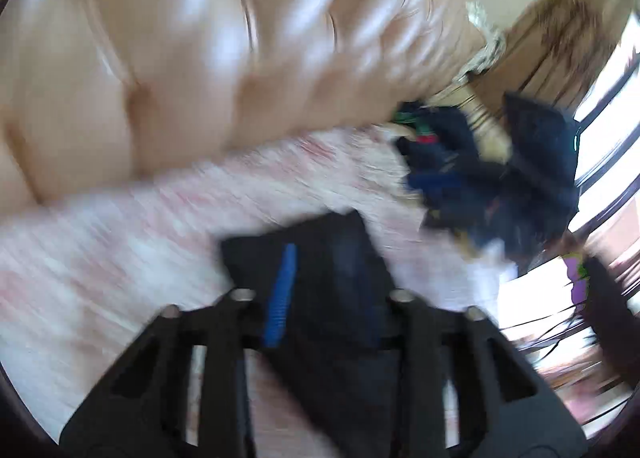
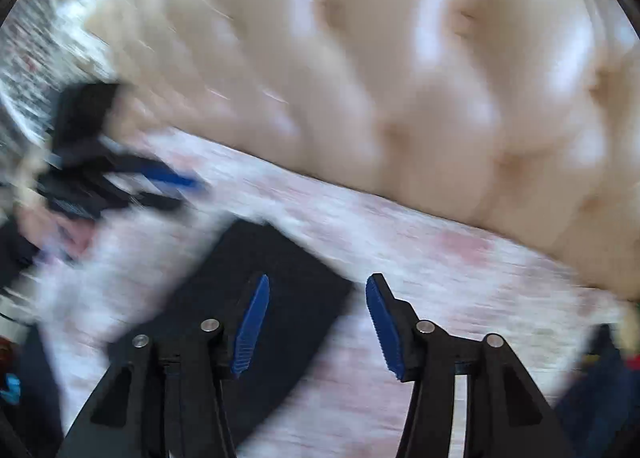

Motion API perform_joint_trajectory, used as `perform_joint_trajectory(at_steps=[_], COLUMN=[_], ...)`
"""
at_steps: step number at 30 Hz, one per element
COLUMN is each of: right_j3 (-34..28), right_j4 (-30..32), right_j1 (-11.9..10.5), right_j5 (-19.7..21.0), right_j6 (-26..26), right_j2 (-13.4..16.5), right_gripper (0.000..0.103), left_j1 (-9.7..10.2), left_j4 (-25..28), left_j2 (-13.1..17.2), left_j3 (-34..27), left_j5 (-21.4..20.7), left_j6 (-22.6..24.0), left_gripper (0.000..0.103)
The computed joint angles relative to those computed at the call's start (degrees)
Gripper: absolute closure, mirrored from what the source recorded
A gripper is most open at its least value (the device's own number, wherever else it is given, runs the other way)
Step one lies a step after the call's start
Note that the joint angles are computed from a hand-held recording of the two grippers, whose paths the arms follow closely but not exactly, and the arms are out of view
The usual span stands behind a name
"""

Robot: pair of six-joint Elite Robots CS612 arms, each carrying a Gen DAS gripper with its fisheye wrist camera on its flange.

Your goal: Fold clothes

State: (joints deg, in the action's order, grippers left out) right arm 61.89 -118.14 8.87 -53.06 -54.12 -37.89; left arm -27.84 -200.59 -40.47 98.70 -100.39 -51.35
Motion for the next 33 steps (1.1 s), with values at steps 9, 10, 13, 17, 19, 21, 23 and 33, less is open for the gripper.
perform_joint_trajectory(at_steps=[9, 10, 13, 17, 19, 21, 23, 33], right_j3=[-5.3, -5.4, -5.1, -2.6, -1.9, -0.3, 2.2, 11.3], right_j4=[8.9, 9.0, 8.9, 7.9, 7.8, 7.3, 4.7, 1.5], right_j1=[2.1, 2.1, 2.1, 1.6, 1.4, 0.9, 0.5, -3.1], right_j5=[-2.0, -1.6, -1.9, -1.1, -1.6, -1.9, -2.4, -4.5], right_j6=[5.5, 6.1, 8.4, 9.6, 11.5, 12.1, 12.5, 8.9], right_j2=[5.3, 5.4, 4.9, 2.1, 1.0, -0.5, -2.3, -8.4], right_gripper=[0.037, 0.037, 0.037, 0.022, 0.022, 0.022, 0.022, 0.022], left_j1=[0.17, -0.34, -2.58, -9.75, -14.57, -18.26, -21.35, -24.79], left_j4=[1.0, 1.4, 1.4, -10.3, -15.9, -20.1, -24.2, -20.6], left_j2=[2.6, 1.6, -1.7, -5.8, -6.1, -4.9, -2.5, 2.4], left_j3=[-0.7, 0.2, 3.7, 12.2, 15.2, 16.0, 15.6, 10.8], left_j5=[1.5, 3.5, 11.0, 25.4, 33.4, 37.6, 40.8, 47.9], left_j6=[-15.4, -15.8, -18.0, -27.5, -33.7, -40.0, -47.1, -67.9], left_gripper=[0.097, 0.097, 0.096, 0.056, 0.042, 0.042, 0.042, 0.048])
